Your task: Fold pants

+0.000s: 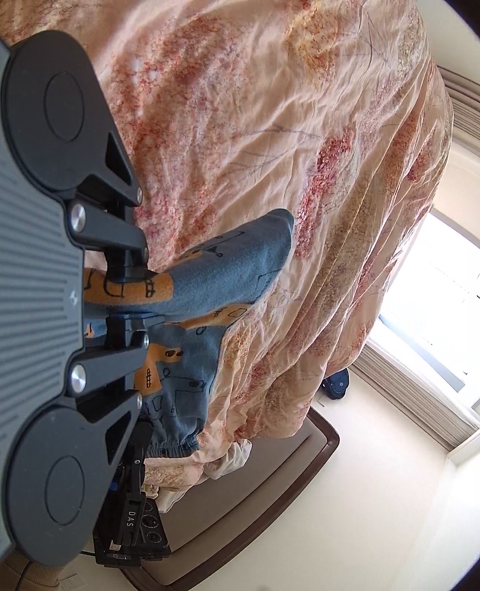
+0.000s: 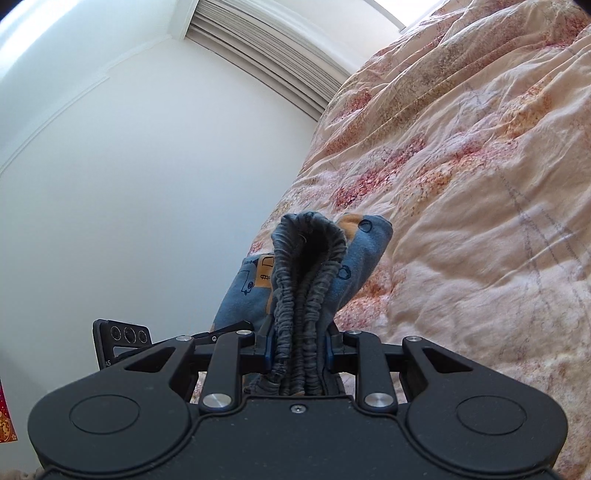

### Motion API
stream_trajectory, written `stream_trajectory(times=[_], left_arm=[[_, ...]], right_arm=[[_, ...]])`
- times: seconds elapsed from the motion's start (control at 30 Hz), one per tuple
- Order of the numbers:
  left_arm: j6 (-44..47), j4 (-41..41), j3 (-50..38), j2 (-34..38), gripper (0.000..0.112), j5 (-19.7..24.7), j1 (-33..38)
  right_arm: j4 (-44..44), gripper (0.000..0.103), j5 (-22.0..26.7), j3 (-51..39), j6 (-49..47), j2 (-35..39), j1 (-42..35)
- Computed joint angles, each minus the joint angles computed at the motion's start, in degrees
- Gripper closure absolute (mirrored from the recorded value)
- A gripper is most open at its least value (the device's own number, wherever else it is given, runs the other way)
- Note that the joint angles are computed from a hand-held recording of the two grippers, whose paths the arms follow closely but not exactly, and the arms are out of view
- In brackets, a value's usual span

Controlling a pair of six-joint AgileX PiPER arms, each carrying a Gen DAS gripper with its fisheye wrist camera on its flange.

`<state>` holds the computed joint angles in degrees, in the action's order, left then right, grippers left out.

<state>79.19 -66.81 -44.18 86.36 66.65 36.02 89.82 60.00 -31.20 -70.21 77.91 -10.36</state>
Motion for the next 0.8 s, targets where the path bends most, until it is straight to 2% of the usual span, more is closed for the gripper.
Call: stream_trajectory(times=[0.2,0.37,0.53,0.7,0.8], left_arm=[[-0.7,-0.7,-3.6,5.0,0.098,-3.4,-3.3],[-4.2,-3.9,-14.1,14.0,0.098,-9.2,-11.7],[-12.8,-3.9,-32.6,26.2,0.098,-13.4,-19.7],[-25.8,3.0,-55.3,40.4,0.098,-16.1,-24.7],[-31.8,9.3,-63.7,47.2,0.098,-17.5,-26.7]], right_arm=[[4.5,0.077,-2.6,-0.7,-3.2,5.0,4.2],[5.1,0.077,-4.2,-10.7,-3.1,14.5,5.5],[0.9,0.077,-5.9,-30.1,3.3,27.3,5.4],[-7.0,0.076,-6.2,-55.5,15.5,43.2,5.3],[-12.2,0.075,-6.9,-67.5,22.2,51.6,5.7]])
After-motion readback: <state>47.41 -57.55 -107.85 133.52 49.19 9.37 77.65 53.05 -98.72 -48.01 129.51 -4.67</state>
